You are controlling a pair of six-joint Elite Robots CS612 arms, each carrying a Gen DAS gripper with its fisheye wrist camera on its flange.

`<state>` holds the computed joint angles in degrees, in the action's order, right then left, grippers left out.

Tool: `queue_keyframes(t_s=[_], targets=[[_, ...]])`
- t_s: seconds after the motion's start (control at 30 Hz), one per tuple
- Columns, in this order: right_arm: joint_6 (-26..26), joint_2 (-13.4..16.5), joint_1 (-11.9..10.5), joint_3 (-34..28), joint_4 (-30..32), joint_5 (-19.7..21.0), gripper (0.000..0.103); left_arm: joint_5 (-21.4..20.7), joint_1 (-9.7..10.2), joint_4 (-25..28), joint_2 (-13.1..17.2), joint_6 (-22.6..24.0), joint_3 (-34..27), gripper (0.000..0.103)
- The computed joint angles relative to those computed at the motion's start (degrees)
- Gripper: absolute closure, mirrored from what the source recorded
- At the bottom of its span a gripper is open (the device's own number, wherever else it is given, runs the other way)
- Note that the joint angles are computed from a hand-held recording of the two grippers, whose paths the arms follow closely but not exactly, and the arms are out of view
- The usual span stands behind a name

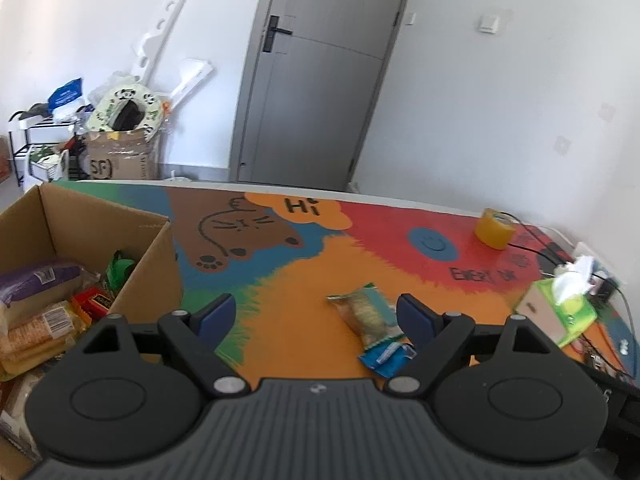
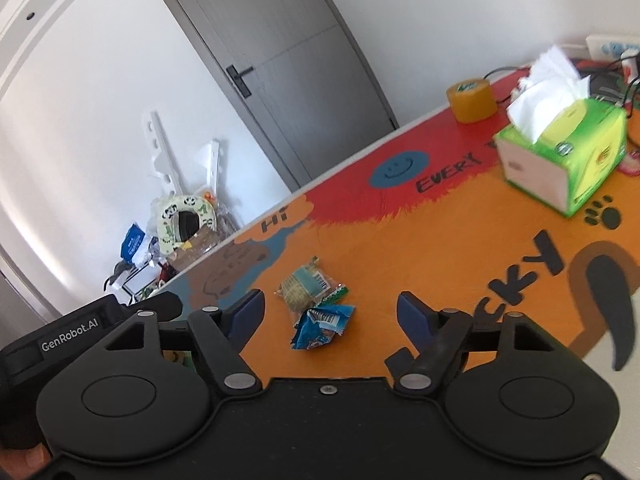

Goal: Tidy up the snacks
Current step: 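Grasp the blue wrapper with the right tool while the left tool grasps the teal-labelled clear packet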

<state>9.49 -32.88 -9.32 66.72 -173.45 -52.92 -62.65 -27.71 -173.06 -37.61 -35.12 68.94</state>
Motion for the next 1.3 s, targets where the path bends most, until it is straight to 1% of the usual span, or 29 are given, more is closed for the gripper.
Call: queue_keyframes(t_s=[0.1,0.23,0.4,0.47,0.53,0.6,0.63,0.67,0.7,0.73,0.77,0.93,1.1,1.13,1.17,1.2,1.27,1.3], targets=[[-0.9,0.9,0.5,-1.6,2.1,-0.3,0.03,-0.6,0.3,1.2,0.8,-0.1,-1.3,0.017],[-1.9,2.0,1.2,-3.4,5.3,-0.5,0.033,-0.9,0.64,2.9,1.5,-1.1,-2.4,0.017],[-3.2,2.9,1.9,-5.4,8.4,-0.6,0.037,-0.6,1.06,3.8,1.6,-2.6,-2.6,0.019],[-3.4,3.2,2.1,-6.2,9.4,-0.6,0.044,-0.3,1.14,3.6,1.6,-2.4,-2.5,0.019],[-3.9,3.5,2.4,-6.7,10.6,-0.3,0.046,-0.1,1.14,3.8,1.6,-2.2,-2.5,0.019],[-4.6,3.7,2.6,-7.1,11.4,-0.6,0.051,-0.1,1.15,4.4,1.6,-2.1,-2.6,0.019],[-4.9,3.8,2.6,-7.3,11.9,-0.7,0.065,-0.1,1.13,4.5,1.7,-2.0,-2.7,0.019],[-5.0,4.0,2.6,-7.4,12.4,-0.4,0.081,0.1,1.08,4.6,1.7,-1.8,-2.9,0.019],[-4.3,4.2,2.4,-7.4,11.7,0.8,0.084,0.2,1.02,4.8,1.8,-1.5,-3.2,0.019],[-4.2,4.3,2.2,-7.2,10.9,1.3,0.097,0.2,1.0,4.8,2.0,-1.3,-3.5,0.019],[-4.5,4.2,2.2,-7.0,10.7,1.1,0.102,0.2,0.94,4.8,2.2,-1.1,-3.8,0.019],[-3.5,3.9,1.4,-5.9,7.5,0.9,0.102,-0.7,0.68,5.8,3.3,-0.3,-6.0,0.019],[-1.5,4.0,0.5,-6.1,7.0,0.6,0.102,-1.2,0.41,7.0,4.2,-0.2,-7.8,0.019],[-1.3,4.0,0.3,-6.2,7.5,0.9,0.101,-1.0,0.35,6.9,4.2,-0.1,-7.7,0.019],[-0.9,4.0,0.2,-6.3,7.6,1.4,0.094,-0.8,0.35,6.8,4.2,-0.1,-7.6,0.019],[-0.7,4.0,0.2,-6.3,7.3,1.6,0.092,-0.6,0.33,6.9,4.2,-0.3,-7.6,0.019],[-1.2,4.0,0.4,-6.5,7.8,1.5,0.071,-0.5,0.37,7.1,3.9,-1.3,-7.2,0.019],[-1.5,4.1,0.6,-6.7,8.1,1.5,0.07,-0.5,0.4,6.8,3.8,-1.5,-6.9,0.02]])
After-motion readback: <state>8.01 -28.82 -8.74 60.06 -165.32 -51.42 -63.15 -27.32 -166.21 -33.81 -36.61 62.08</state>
